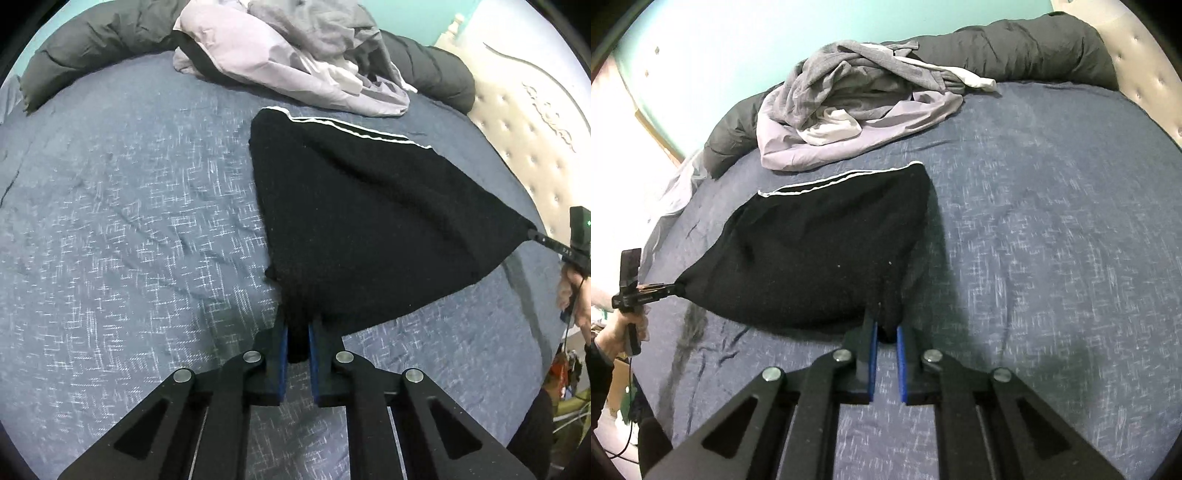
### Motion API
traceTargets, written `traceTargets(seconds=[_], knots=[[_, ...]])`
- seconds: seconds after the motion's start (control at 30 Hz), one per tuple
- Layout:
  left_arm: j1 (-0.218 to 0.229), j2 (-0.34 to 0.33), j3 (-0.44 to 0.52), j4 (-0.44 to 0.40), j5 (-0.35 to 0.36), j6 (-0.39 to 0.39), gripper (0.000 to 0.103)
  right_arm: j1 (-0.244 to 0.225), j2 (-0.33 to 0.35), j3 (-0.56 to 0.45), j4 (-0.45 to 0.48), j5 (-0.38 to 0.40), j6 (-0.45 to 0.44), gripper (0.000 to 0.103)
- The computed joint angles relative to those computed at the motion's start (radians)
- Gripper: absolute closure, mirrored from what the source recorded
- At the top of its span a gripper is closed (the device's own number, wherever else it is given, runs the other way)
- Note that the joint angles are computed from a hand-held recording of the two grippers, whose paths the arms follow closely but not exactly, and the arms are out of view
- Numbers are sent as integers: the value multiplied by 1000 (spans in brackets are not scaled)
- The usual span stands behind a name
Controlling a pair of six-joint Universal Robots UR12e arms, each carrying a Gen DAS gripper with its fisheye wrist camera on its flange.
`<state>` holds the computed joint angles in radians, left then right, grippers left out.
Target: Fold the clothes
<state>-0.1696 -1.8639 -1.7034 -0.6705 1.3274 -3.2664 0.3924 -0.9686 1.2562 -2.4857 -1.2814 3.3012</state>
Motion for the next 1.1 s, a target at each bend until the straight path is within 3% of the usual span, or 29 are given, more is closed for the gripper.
traceTargets(seconds=[0.33,0.63,0.8,0.93,1.1], knots=[[2,-5,-46,4,-48,-15,94,-21,-16,94,5,64,24,95],[8,3,-54,-1,-67,-37,89,-18,-21,98,61,28,-4,91],[10,36,-64,14,-38,-47,89,-24,-43,111,-8,9,7,91],[10,39,-55,47,-24,-95,89,-20,-24,75,-44,40,41,91],[-23,-1,-1,39,17,-73,88,10,21,-2,50,23,-13,91]])
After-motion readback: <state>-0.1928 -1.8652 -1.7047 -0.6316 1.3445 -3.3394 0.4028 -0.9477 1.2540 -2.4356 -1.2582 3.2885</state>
